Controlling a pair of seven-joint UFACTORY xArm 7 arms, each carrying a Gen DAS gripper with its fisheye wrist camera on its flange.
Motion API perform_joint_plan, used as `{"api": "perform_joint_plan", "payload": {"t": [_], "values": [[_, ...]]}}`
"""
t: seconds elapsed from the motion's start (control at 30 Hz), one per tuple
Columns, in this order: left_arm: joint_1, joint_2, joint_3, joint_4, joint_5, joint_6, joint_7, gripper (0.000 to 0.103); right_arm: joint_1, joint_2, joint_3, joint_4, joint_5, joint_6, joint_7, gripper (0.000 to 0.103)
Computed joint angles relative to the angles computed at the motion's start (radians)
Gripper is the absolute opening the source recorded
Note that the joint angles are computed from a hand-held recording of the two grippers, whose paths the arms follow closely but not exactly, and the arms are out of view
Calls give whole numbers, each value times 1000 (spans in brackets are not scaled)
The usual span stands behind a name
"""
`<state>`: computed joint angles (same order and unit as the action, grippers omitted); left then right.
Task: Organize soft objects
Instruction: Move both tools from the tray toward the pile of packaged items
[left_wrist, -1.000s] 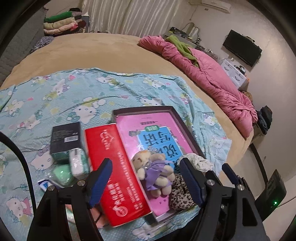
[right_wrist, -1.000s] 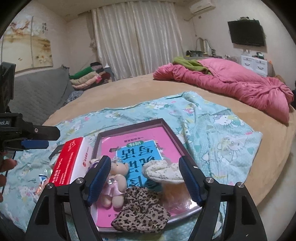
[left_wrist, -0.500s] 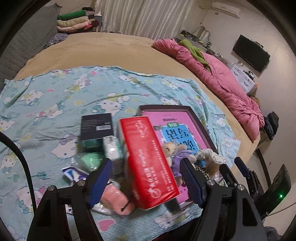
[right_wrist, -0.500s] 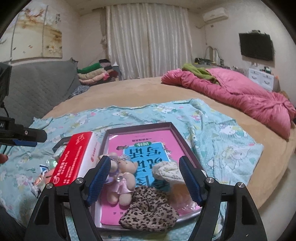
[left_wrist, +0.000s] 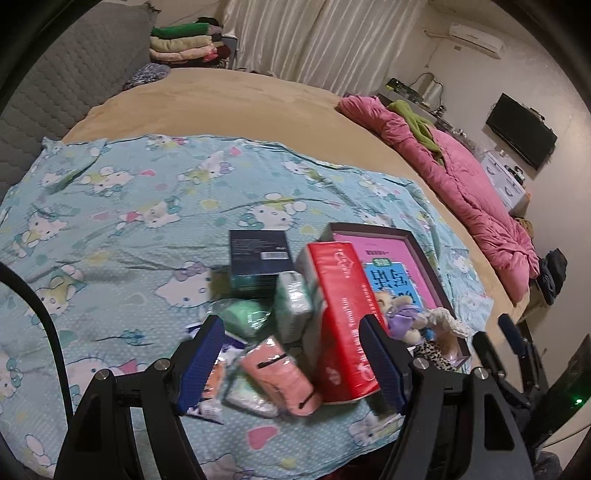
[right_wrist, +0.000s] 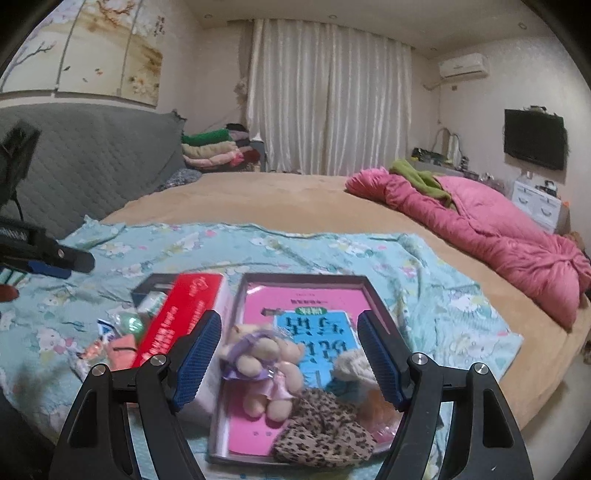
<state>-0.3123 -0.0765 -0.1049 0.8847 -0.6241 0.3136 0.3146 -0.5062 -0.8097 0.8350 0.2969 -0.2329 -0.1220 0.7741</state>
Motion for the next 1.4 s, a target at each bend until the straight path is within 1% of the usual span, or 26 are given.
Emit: {"api": "perform_joint_plan", "payload": {"t": [0.17,0.57,0.7,0.8,1.13,1.2,1.33,1.4], "values": [[6,-23,23,-27,-61,9,53,75,29,3,6,45,-19,31,-13,77],[29,-75,66,-90,-67,-11,61,75,20,14,64,136,-64,65,-8,77],[37,-84,73,-108,-48,-22,53,75,31,28,62,151,-74,64,-10,77],[40,-90,81,-120,-40,-25,52,75,57,71,44,165,-70,56,-11,77],[43,-97,99,-143,-48,-20,63,75,39,136,112,229,-92,63,-28,77],[47,-99,96,-148,-37,-21,57,75,37,145,119,235,-96,65,-30,77],[44,-93,106,-148,-62,-12,78,75,37,178,131,253,-105,75,-37,77],[50,-88,102,-153,-55,-16,76,75,31,187,142,261,-112,79,-39,77]]}}
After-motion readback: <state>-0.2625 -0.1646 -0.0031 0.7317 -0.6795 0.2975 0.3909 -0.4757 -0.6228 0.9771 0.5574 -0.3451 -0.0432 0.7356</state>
